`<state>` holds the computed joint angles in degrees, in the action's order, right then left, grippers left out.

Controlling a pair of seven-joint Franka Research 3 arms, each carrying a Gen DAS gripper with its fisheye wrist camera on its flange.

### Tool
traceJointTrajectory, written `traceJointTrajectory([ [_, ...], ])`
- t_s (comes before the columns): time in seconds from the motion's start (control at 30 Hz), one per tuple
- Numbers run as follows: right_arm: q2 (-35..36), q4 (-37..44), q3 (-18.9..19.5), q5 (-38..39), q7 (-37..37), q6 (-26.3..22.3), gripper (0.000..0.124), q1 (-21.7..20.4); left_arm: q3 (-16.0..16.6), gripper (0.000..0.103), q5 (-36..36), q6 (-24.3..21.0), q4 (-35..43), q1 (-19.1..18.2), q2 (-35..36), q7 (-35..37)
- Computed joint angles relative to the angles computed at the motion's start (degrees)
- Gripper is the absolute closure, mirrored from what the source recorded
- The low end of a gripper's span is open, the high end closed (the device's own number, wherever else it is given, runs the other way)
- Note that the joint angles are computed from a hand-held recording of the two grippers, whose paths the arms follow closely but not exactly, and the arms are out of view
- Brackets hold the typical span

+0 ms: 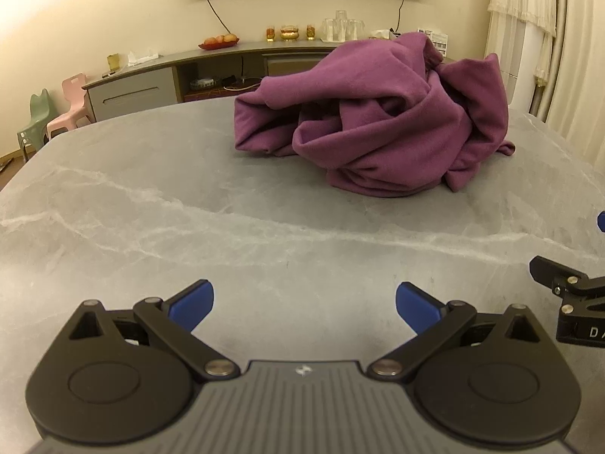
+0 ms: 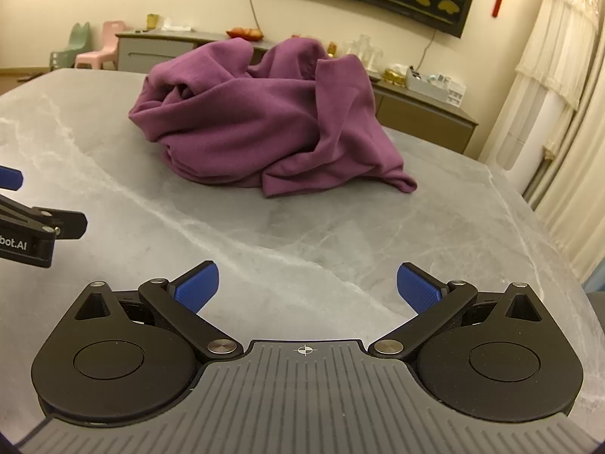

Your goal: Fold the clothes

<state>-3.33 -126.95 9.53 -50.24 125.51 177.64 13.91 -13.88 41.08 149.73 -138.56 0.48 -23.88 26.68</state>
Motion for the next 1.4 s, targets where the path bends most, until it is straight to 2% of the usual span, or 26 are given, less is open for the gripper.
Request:
traceJointTrajectory([
  [0.07, -0.13, -0.34, -0.23, 3.34, -2.97, -0.44, 0.023, 0.71, 0.15, 0.0, -0.09, 0.81, -0.59, 0.01, -0.3, -0.46],
  [0.23, 0.2, -0.09, -0.04, 3.1, -3.03, -0.06, 0.023, 0.37, 1.26, 0.0, -3.37, -0.7, 0.42, -1.17, 0.32, 3.37],
  [0.4, 0.02, -0.38, -0.06, 1.88, -1.99, 0.37, 0.023, 0.05, 1.53, 0.0, -4.97, 0.03, 0.48, -1.49, 0.84, 4.44],
  [0.53, 0.11, 0.19, 0.25, -2.66, 2.27, 0.26, 0.023, -0.43, 1.97, 0.0, -6.94, 0.16, 0.45, -2.14, 1.01, 6.46],
  [0.87, 0.11, 0.2, -0.09, -3.95, 3.5, 0.99, 0.023, -0.48, 2.13, 0.0, -9.19, 1.48, -0.41, -2.01, 0.55, 7.53],
  [1.1, 0.15, 0.19, -0.26, -4.46, 3.86, 0.88, 0.023, -0.33, 1.61, 0.0, -9.26, 2.63, -0.65, -2.25, 0.55, 9.44],
  [1.23, 0.09, 0.13, -0.25, -5.13, 4.45, 0.87, 0.023, -0.4, 0.19, 0.0, -6.98, 1.3, 0.09, -1.69, 0.91, 8.96],
  [1.4, 0.18, 0.12, -0.36, -4.96, 4.21, 0.75, 0.023, -0.24, 0.43, 0.0, -6.66, -0.11, 0.58, -2.46, 1.55, 9.45],
])
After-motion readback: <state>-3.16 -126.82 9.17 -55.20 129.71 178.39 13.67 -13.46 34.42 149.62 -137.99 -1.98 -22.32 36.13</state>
